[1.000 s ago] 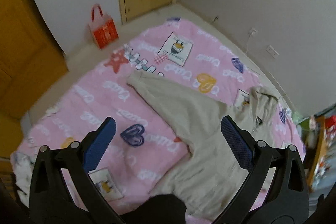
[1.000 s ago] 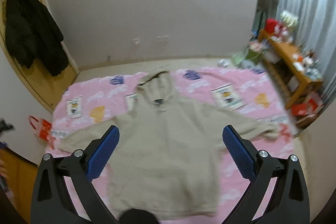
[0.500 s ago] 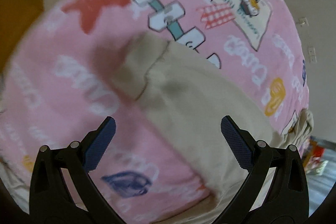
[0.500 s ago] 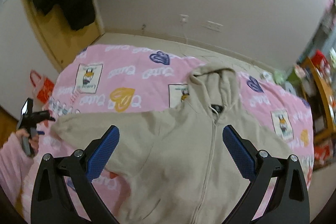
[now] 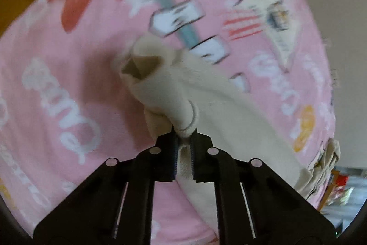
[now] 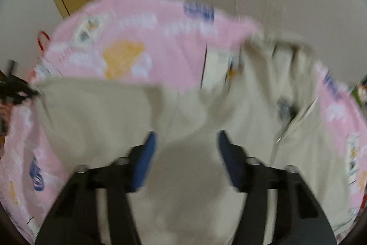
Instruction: Fold large clothes
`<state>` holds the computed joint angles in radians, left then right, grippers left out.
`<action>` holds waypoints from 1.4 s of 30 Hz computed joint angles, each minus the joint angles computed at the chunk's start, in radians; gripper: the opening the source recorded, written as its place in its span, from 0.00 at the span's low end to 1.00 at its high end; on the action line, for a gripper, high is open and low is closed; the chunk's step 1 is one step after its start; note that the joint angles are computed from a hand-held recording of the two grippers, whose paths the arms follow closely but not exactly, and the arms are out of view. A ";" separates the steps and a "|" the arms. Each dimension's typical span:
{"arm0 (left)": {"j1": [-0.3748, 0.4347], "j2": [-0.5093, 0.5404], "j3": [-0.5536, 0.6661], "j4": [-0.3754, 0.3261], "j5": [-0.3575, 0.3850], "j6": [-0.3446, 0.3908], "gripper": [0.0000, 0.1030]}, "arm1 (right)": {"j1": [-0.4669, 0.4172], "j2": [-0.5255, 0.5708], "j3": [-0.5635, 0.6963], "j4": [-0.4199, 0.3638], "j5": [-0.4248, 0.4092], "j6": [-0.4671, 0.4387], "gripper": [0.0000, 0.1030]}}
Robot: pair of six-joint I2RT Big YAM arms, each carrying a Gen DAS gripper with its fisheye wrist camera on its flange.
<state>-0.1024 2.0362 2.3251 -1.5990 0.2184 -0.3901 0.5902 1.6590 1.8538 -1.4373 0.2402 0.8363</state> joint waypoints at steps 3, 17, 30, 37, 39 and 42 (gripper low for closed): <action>-0.030 -0.169 -0.194 0.210 0.100 -0.058 0.06 | -0.032 -0.016 -0.130 0.137 -0.059 -0.004 0.24; -0.422 -0.583 -0.471 0.591 0.179 -0.085 0.06 | -0.053 -0.102 -0.431 0.481 -0.088 -0.089 0.20; -0.839 -0.511 -0.355 0.571 0.021 -0.103 0.06 | -0.133 -0.731 -0.824 0.359 0.059 -0.057 0.20; -1.033 -0.400 -0.348 0.648 -0.013 -0.108 0.06 | -0.325 -1.097 -0.948 0.054 0.132 -0.057 0.21; -1.074 -0.354 -0.351 0.673 -0.010 -0.126 0.06 | -0.386 -1.182 -0.975 -0.013 0.139 -0.067 0.23; -1.118 -0.309 -0.378 0.703 0.004 -0.146 0.06 | -0.496 -1.302 -1.009 -0.108 0.116 -0.124 0.23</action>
